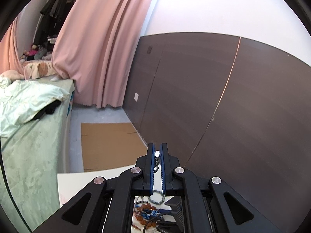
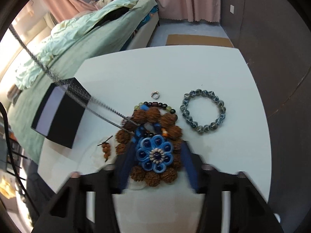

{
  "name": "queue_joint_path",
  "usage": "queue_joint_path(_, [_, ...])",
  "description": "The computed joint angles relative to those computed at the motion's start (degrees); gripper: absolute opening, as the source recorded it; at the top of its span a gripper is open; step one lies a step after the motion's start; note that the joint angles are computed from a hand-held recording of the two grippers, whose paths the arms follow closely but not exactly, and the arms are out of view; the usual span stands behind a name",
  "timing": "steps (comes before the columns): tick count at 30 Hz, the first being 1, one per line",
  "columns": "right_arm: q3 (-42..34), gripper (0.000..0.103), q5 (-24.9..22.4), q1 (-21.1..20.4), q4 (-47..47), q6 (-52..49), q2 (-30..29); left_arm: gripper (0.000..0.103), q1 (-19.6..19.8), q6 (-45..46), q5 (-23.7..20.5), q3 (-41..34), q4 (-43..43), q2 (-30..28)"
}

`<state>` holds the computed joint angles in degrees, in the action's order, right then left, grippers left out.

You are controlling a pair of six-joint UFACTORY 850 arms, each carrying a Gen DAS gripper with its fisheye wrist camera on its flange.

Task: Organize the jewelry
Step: 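Grasp the blue flower pendant with the right gripper while the left gripper holds the chain up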

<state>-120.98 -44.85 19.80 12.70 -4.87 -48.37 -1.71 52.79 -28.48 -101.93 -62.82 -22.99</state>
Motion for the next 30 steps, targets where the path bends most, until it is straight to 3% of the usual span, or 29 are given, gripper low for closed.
queue_joint_path(3, [2.1, 0.031, 1.0, -0.5, 2.4, -1.9, 1.4, 0.005, 0.3, 1.1, 0.0, -0.2, -1.2, 0.4])
queue_joint_path(15, [11.3, 0.03, 6.5, -3.8, 27.6, -17.4, 9.1, 0.005, -0.1, 3.3, 0.3, -1.2, -0.5, 0.5])
queue_joint_path(23, [14.0, 0.03, 7.5, -4.3, 28.5, -14.5, 9.0, 0.005, -1.0, -7.8, -3.7, -0.8, 9.8, -3.2])
queue_joint_path(30, [14.9, 0.03, 6.5, -5.0, 30.7, -16.3, 9.2, 0.005, -1.7, -3.6, 0.1, 1.0, 8.7, 0.5])
